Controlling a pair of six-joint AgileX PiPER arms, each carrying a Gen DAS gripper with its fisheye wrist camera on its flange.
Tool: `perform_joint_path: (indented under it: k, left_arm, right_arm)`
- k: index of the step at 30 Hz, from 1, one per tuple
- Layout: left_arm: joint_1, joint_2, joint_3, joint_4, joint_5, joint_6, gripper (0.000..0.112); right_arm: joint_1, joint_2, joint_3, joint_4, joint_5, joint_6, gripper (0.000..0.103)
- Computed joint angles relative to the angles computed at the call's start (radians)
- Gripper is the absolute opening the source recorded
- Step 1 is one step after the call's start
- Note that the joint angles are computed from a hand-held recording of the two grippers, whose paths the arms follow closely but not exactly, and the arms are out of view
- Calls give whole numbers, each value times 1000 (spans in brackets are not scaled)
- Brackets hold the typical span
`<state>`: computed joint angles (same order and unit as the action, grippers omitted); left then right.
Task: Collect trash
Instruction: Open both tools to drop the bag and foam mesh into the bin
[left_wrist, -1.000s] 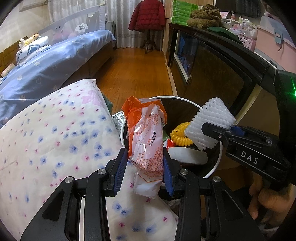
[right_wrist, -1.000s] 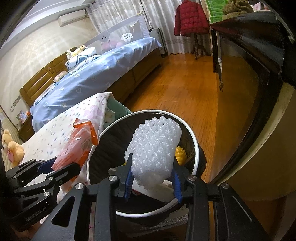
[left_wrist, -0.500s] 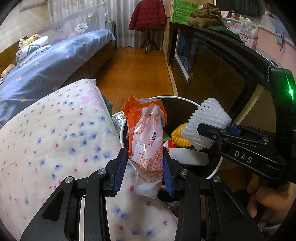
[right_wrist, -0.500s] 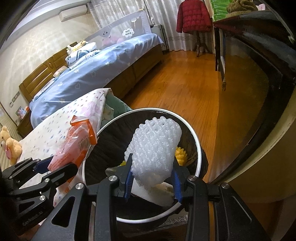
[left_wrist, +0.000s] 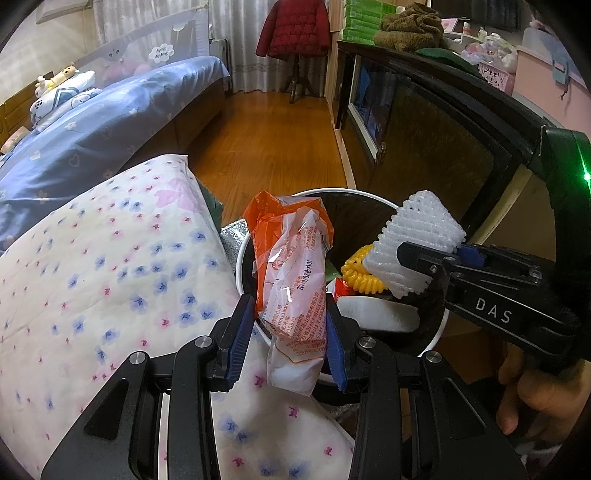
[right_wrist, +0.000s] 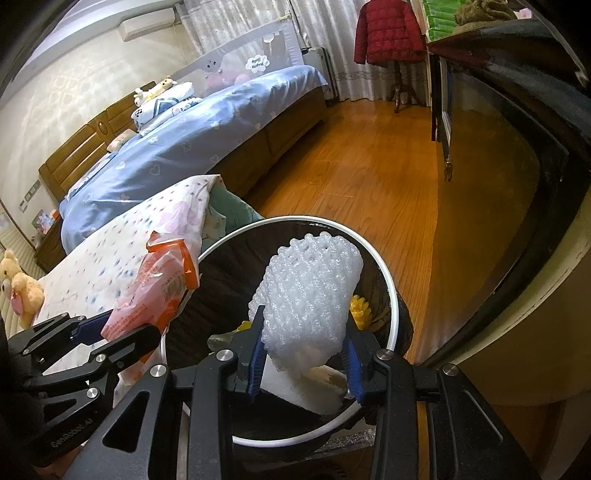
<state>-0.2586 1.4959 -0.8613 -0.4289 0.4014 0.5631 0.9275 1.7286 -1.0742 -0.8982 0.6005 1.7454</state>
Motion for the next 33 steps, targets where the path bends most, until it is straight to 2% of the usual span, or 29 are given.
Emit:
perform_joint_path:
  k: [22,33]
  left_arm:
    - [1,18,1,-10,-17,13,36]
    - [-1,4,11,-5,-23,13,36]
  right_arm:
    - [-12,-7,7,4,-19,-4,42]
    - [-10,-16,15,2,-23,6,50]
